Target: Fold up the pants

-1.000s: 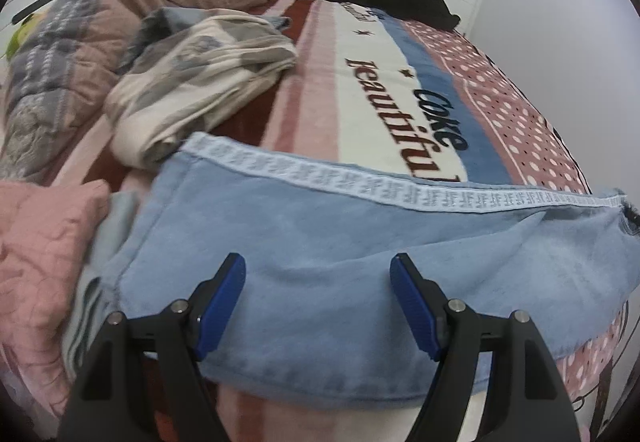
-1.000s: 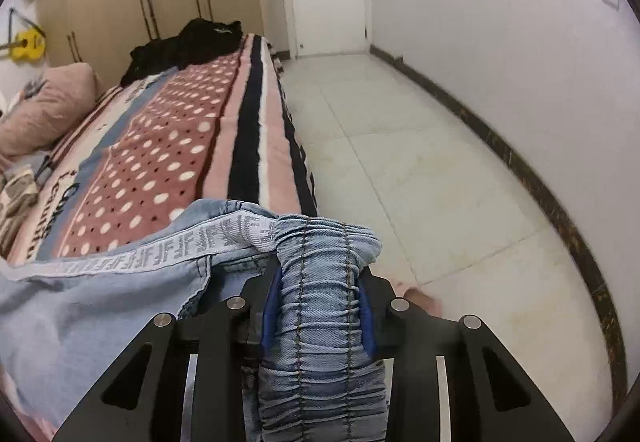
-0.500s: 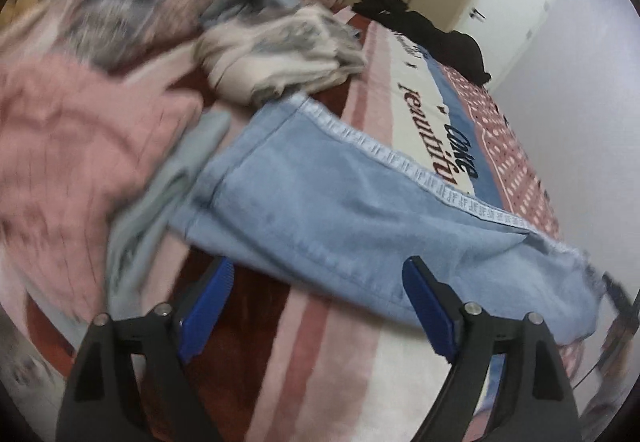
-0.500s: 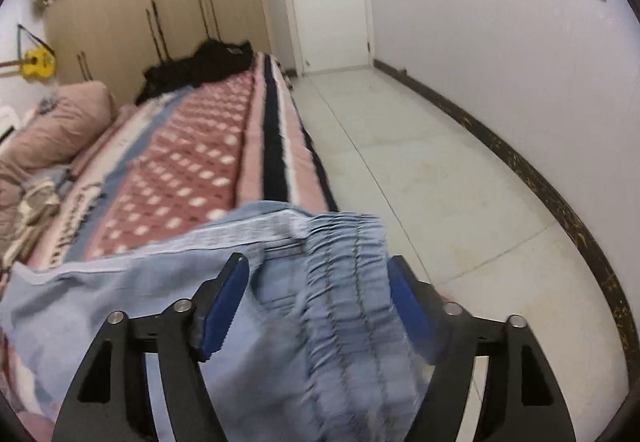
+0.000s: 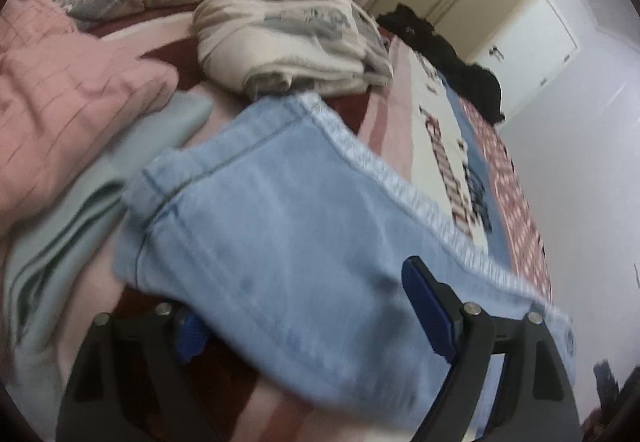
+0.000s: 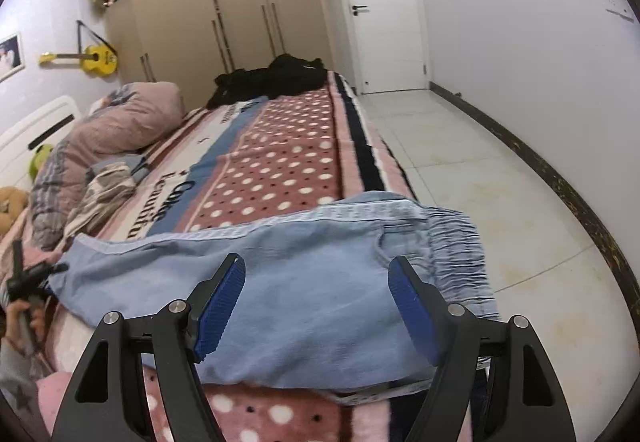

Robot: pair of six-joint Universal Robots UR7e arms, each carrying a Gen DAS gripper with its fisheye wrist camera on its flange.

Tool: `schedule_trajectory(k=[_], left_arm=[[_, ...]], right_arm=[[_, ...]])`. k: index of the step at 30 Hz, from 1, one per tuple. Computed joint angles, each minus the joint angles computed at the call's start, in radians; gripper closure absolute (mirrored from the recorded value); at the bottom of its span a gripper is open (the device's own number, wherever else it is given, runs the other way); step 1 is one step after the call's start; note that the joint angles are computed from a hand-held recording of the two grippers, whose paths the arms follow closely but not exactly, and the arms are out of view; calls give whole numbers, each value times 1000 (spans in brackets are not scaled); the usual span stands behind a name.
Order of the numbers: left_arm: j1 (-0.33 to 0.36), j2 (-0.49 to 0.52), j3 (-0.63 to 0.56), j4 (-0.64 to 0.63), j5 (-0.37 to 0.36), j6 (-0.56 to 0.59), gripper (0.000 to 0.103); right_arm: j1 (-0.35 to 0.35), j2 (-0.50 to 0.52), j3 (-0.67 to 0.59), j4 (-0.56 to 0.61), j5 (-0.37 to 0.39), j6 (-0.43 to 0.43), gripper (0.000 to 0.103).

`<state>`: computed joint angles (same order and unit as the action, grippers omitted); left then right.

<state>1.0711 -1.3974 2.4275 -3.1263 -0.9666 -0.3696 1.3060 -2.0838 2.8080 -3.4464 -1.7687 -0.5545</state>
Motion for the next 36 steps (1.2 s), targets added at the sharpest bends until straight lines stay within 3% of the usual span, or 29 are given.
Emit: schedule_trajectory(k=[1, 3, 5, 7, 8, 11, 19, 25, 29, 36], left_arm=[[1, 19, -11, -21, 12, 2, 36], [-3, 45, -32, -32, 52, 0, 69], [-10, 51, -42, -41, 91, 0, 92], [-30, 35, -19, -110, 129, 30, 98], [-49, 27, -8, -144, 173, 46, 98], [-68, -12, 5, -168, 215, 71, 99], [-74, -104, -2, -155, 350, 107, 99], [-141, -159, -15, -225, 477, 252, 100], [-217, -172, -7, -212, 449, 362, 100], [-383, -123, 49, -160, 272, 396, 100]], right_arm=[[7, 21, 0, -14, -3, 2, 32], [13, 44, -3, -17, -7, 4, 32], [17, 67, -4, -13, -7, 0, 32], [29, 107, 1, -41, -15, -8, 32], [34, 123, 3, -53, -21, -12, 32], [41, 152, 4, -64, -24, -6, 32], [23, 112, 6, 7, 2, 1, 32], [34, 129, 7, 12, 15, 15, 32], [43, 168, 4, -10, 30, 23, 32], [77, 201, -3, -28, 20, 28, 32]])
